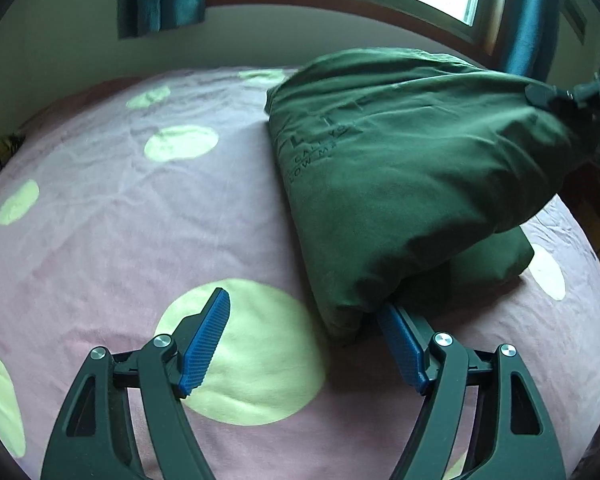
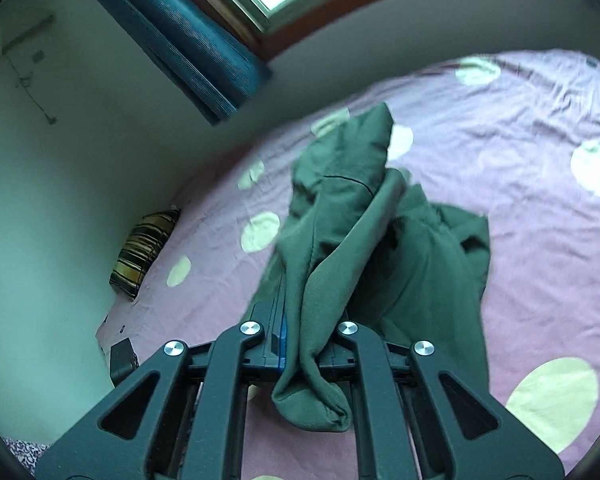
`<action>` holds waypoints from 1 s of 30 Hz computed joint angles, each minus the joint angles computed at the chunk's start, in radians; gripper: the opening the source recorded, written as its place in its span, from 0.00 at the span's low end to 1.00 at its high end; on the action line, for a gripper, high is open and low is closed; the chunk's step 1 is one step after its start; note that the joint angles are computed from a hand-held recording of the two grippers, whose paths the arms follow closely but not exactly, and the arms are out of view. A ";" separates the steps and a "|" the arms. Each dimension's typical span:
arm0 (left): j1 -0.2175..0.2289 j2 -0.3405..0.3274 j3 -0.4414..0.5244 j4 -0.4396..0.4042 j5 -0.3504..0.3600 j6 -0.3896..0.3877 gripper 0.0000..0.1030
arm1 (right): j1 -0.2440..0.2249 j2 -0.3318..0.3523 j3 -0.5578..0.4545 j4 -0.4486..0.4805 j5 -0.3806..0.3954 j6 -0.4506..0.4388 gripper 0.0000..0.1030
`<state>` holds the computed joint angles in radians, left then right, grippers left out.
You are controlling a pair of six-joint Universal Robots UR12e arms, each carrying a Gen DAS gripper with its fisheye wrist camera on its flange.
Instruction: Fold small clothes
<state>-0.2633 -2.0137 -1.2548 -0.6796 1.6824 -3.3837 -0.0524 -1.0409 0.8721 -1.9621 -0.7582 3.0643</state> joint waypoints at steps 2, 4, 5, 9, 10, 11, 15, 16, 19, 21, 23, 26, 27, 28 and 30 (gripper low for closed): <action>-0.008 -0.007 0.008 0.005 0.020 0.026 0.73 | -0.005 -0.002 0.004 0.003 -0.009 0.002 0.07; -0.010 -0.015 0.018 -0.005 0.024 0.034 0.73 | -0.014 -0.006 0.026 -0.002 -0.017 0.012 0.07; -0.009 -0.018 0.021 -0.008 0.025 0.032 0.73 | -0.018 -0.008 0.039 -0.006 -0.016 0.024 0.07; -0.007 -0.029 0.032 -0.026 0.033 0.037 0.73 | -0.034 -0.012 0.097 -0.028 -0.007 0.066 0.07; -0.005 -0.030 0.033 -0.029 0.028 0.040 0.73 | -0.037 -0.011 0.107 -0.028 -0.005 0.075 0.07; -0.005 -0.032 0.037 -0.034 0.023 0.040 0.73 | -0.042 -0.011 0.116 -0.027 -0.002 0.080 0.07; -0.006 -0.043 0.050 -0.056 0.023 0.042 0.73 | -0.052 0.000 0.154 -0.024 0.008 0.117 0.07; -0.006 -0.045 0.053 -0.064 0.020 0.042 0.73 | -0.053 0.003 0.162 -0.021 0.008 0.126 0.07; 0.005 -0.050 0.061 -0.102 -0.013 0.016 0.73 | -0.056 0.010 0.181 -0.030 0.025 0.158 0.08; 0.020 -0.052 0.065 -0.132 -0.061 -0.013 0.74 | -0.058 0.012 0.192 -0.040 0.039 0.172 0.08; 0.024 -0.051 0.063 -0.134 -0.078 -0.023 0.74 | -0.061 0.012 0.206 -0.060 0.058 0.196 0.08; 0.019 -0.050 0.061 -0.126 -0.061 -0.012 0.74 | -0.066 0.011 0.220 -0.078 0.079 0.214 0.08; 0.021 -0.050 0.060 -0.126 -0.068 -0.014 0.74 | -0.067 0.009 0.224 -0.083 0.080 0.217 0.08; 0.023 -0.049 0.058 -0.125 -0.075 -0.017 0.74 | -0.067 0.009 0.227 -0.089 0.081 0.219 0.08; 0.026 -0.048 0.055 -0.120 -0.083 -0.017 0.74 | -0.071 0.006 0.238 -0.099 0.087 0.220 0.09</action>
<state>-0.2374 -2.0619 -1.2001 -0.7995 1.5998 -3.4005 -0.1232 -1.0348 1.1105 -2.0611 -0.6709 3.2848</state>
